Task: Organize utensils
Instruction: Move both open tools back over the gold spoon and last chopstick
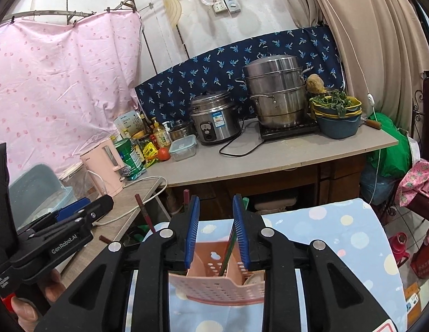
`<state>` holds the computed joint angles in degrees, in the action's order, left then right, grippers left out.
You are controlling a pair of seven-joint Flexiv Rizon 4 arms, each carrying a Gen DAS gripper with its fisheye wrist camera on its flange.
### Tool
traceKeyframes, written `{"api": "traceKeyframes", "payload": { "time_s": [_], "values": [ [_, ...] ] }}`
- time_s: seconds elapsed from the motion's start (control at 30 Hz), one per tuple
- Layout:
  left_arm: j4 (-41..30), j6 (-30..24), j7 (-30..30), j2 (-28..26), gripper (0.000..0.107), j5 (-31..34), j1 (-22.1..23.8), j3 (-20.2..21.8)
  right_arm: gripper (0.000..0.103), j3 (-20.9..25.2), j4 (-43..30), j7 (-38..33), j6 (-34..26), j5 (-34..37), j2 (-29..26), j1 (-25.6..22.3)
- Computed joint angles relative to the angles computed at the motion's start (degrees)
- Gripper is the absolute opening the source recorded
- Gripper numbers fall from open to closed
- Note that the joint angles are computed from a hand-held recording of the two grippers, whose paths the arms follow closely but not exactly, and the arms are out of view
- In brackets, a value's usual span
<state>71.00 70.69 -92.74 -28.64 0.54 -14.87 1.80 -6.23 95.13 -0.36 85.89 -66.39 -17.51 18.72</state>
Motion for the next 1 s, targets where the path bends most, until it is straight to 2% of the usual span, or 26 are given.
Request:
{"api": "traceKeyframes", "payload": {
  "time_s": [0.17,0.4,0.47,0.87,1.0],
  "values": [
    [4.42,-0.74,-1.98,3.37,0.052,2.46,-1.14,1.80,0.026,0.70,4.47,4.69,0.51,-5.16,3.73,-0.61],
    [13.40,-0.09,-2.73,9.27,0.054,3.70,-0.14,0.71,0.028,5.80,10.12,9.77,-0.89,-12.79,8.36,-3.97],
    [15.96,0.44,-2.61,10.87,0.058,3.40,0.41,0.18,0.029,7.39,11.87,10.19,-1.37,-13.45,9.62,-4.86],
    [32.04,4.74,-2.26,20.59,0.058,4.26,2.51,-1.02,0.030,13.44,22.25,13.87,-4.22,-16.02,17.34,-7.43],
    [37.33,5.20,-1.02,23.03,0.058,2.37,3.62,-1.81,0.030,15.17,25.84,13.93,-5.71,-15.36,19.60,-7.42]
  ]
}}
